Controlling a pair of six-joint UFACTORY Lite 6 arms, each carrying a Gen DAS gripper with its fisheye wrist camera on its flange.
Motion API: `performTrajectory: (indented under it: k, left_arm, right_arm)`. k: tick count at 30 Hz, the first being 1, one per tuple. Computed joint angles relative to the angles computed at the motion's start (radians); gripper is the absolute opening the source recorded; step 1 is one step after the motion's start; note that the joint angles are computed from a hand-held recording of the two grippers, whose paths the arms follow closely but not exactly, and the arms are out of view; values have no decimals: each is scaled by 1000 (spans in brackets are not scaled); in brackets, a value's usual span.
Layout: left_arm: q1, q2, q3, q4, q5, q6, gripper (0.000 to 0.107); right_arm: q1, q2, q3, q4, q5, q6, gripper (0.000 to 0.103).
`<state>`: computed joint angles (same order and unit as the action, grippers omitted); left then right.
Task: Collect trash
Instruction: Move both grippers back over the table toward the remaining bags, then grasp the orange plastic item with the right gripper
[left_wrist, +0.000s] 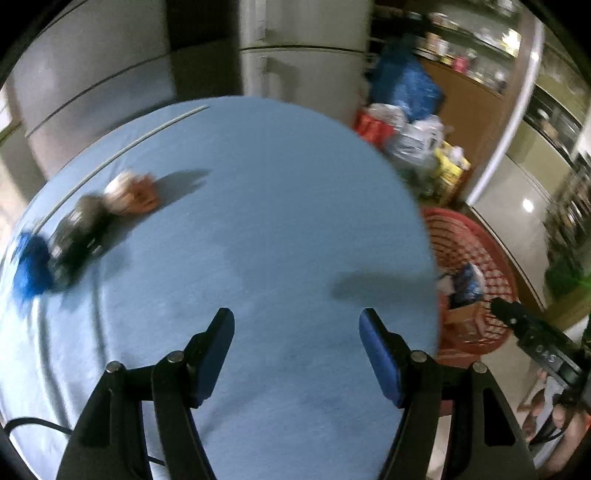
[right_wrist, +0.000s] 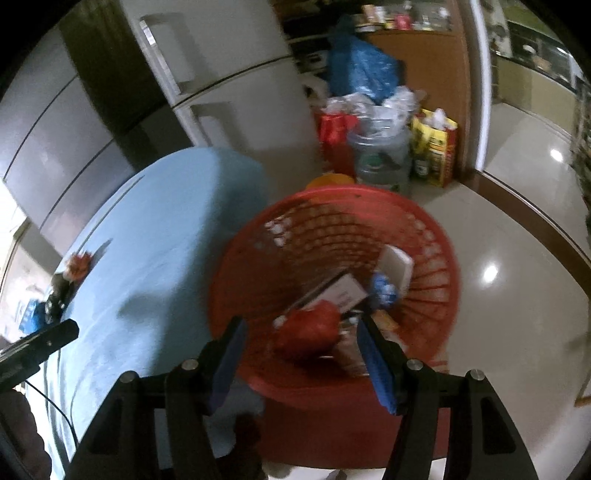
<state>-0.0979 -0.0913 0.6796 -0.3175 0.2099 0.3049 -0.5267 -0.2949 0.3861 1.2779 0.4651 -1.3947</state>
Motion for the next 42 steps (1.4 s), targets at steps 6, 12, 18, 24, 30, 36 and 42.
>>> performTrajectory:
  k: [6, 12, 18, 24, 30, 36, 42]
  left_arm:
    - [312, -11, -40, -400, 45, 498, 71]
    - [560, 48, -27, -614, 70, 802, 71]
    - [705, 95, -11, -709, 97, 952, 71]
    - [776, 131, 1, -760, 107, 1032, 71]
    - [801, 140, 9, -753, 119, 1031, 71]
    - [822, 157, 30, -738, 125, 1030, 71]
    - [851, 201, 71, -716, 135, 1020, 71]
  right_arm:
    - [314, -76, -8, -79, -125, 235, 66]
    - [609, -21, 87, -216, -235, 485, 66]
    - [844, 154, 241, -241, -309, 593, 66]
    - [957, 386, 464, -135, -299, 512, 66]
    - [1042, 694, 854, -388, -238, 768, 66]
    - [1092, 1088, 1404, -704, -78, 1088, 66]
    - [1119, 1441, 1964, -938, 115, 1330, 63]
